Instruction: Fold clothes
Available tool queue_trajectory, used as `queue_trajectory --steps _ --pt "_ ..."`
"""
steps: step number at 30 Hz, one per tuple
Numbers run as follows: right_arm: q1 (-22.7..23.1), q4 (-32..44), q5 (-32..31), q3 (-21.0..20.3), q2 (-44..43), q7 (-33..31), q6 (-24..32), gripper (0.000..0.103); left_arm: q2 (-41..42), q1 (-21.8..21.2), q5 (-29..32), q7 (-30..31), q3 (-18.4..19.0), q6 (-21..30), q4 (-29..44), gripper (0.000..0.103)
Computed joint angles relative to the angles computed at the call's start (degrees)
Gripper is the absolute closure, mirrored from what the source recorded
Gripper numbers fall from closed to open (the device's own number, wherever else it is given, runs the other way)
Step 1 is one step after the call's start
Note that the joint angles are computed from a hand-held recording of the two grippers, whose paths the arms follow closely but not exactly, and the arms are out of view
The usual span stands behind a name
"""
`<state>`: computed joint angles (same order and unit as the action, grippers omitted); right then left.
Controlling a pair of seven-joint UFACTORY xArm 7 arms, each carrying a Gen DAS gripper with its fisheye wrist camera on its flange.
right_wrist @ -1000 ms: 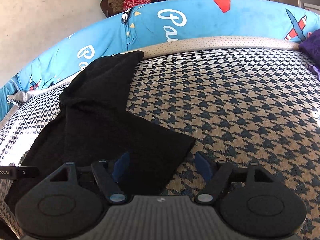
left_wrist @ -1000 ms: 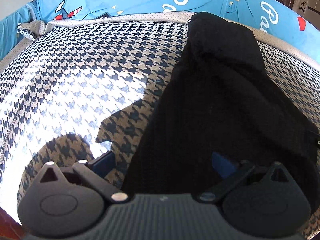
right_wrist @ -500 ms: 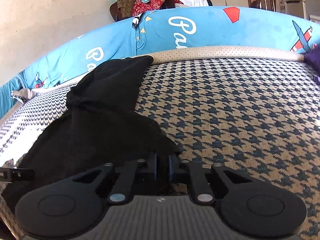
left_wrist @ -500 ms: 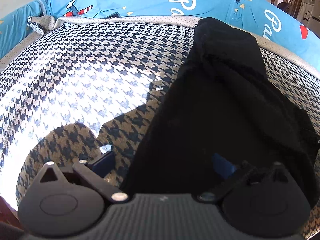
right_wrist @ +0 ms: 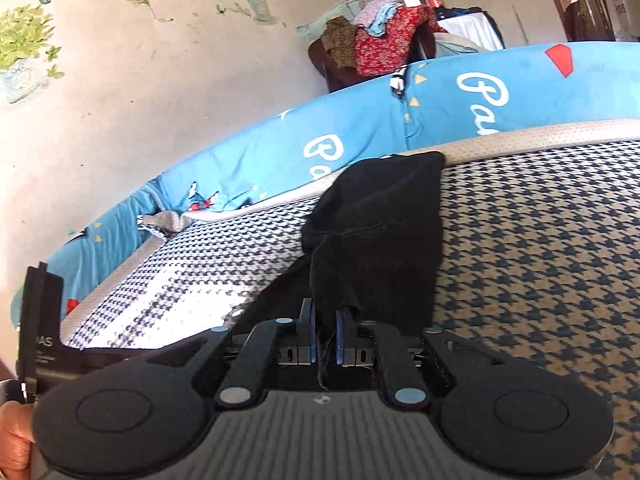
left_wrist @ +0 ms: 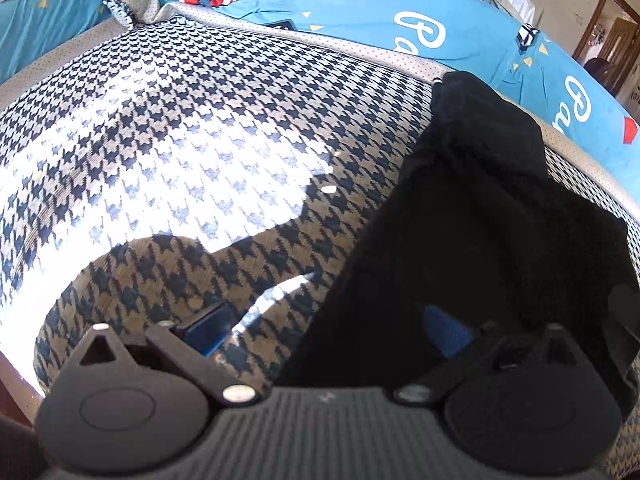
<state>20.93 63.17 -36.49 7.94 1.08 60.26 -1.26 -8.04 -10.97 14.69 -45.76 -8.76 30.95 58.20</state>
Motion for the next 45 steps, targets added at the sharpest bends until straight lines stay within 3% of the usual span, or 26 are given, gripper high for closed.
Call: queue_trajectory --steps 3,5,8,15,19,24,31,35,39,42,45 --pt "0.1 2.02 11.1 4.06 2.52 -12.22 -0.91 0.092 -1.68 1.07 1.32 -2.37 0.15 -0.23 -1.19 0.0" --pt "-1.98 3.64 19.85 9.35 4.5 -22.08 -0.89 0.092 -2.72 1.88 2.49 -3.89 -0.04 -0.45 -1.87 0.0" --pt "-2.87 6.61 25.77 14.02 7.79 -30.67 0.31 0.092 -3.97 3.12 4.25 -5.97 -0.42 -0.26 -2.48 0.0" --pt "3.17 11.08 27.93 11.54 13.08 -37.7 4.33 0.093 -5.89 5.63 7.77 -10.97 -1.13 1.19 -2.87 0.0" --pt "1.7 12.13 32.65 14.19 14.58 -45.74 7.2 0.093 -5.82 5.84 7.77 -11.55 -1.09 0.86 -2.79 0.0" --pt "4.84 11.79 32.78 11.8 13.84 -53.98 13.3 0.087 -5.46 5.16 5.59 -10.37 -0.77 0.01 -2.91 0.0" --pt "-0.95 5.54 54.01 18.08 7.76 -72.54 15.33 0.084 -4.45 4.17 3.17 -7.97 -0.43 -1.27 -2.74 0.0" --pt "0.94 0.26 57.38 15.76 2.29 -74.19 14.93 0.08 -4.09 3.65 3.14 -6.81 -0.65 -1.94 -2.71 0.0" --pt "3.05 -6.23 54.98 12.46 -3.82 -70.15 12.42 0.075 -3.71 3.33 3.41 -6.1 -0.91 -2.03 -2.69 0.0" --pt "1.57 -10.68 44.68 11.88 -7.71 -59.27 10.34 0.069 -3.21 2.91 3.38 -5.31 -0.93 -2.32 -2.61 0.0" --pt "-4.3 -13.23 30.66 14.87 -10.58 -44.25 10.03 0.063 -2.49 2.36 3.19 -4.3 -0.96 -2.22 -2.29 0.0"
